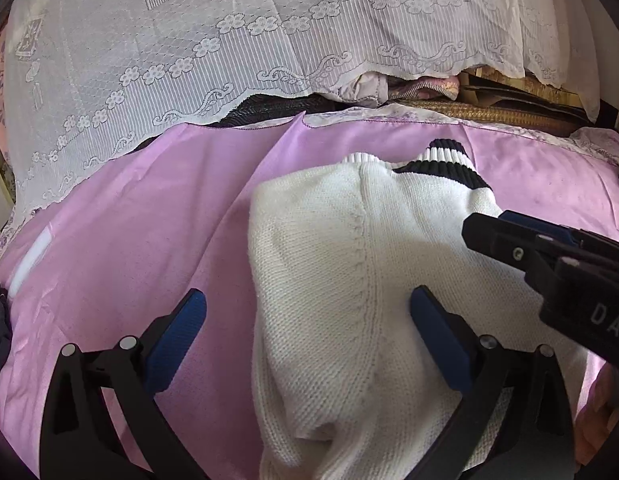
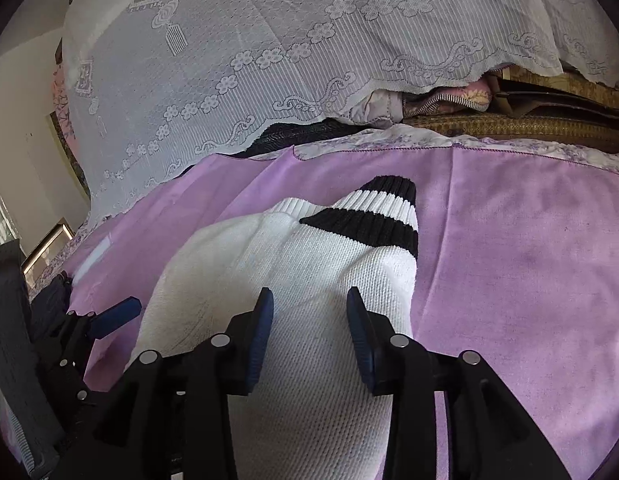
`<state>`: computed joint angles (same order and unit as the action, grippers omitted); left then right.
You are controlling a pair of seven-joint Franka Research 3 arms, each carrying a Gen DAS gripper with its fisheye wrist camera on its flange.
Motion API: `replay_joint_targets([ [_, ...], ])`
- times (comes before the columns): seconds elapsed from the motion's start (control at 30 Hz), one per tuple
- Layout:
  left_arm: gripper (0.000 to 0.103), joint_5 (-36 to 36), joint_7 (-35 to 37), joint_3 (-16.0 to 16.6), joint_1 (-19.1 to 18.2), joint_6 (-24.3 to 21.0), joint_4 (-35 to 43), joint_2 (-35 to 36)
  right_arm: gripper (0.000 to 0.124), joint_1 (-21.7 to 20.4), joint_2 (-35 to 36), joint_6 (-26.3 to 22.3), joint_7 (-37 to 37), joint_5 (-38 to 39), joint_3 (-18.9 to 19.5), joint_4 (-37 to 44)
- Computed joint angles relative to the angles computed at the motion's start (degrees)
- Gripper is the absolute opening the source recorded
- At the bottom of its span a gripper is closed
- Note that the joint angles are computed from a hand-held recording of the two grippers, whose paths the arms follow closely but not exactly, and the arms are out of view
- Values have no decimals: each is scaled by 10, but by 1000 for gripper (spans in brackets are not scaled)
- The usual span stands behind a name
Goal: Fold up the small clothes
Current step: 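Grasp the folded white sweater bundle with the right tool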
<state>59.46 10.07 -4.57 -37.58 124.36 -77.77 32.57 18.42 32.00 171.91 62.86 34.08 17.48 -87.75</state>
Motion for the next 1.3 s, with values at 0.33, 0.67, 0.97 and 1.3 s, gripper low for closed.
replay_joint_targets([
  [0.33, 99, 66, -56, -7, -18, -23, -49, -38, 43, -41, -71, 85, -12, 37, 46, -124],
  [0.67, 99, -41, -105, -41, 72, 177, -172, -101, 63, -83, -89, -32, -44, 157, 60, -146],
  [0.97, 98, -82, -124, -44, 111, 359, -263, -142, 69, -122, -127, -93, -193, 368, 78, -175],
  [1.3, 98, -207, -32, -49, 148, 470, -256, -105, 69, -87, -89, -180, -186, 416, 11, -111],
])
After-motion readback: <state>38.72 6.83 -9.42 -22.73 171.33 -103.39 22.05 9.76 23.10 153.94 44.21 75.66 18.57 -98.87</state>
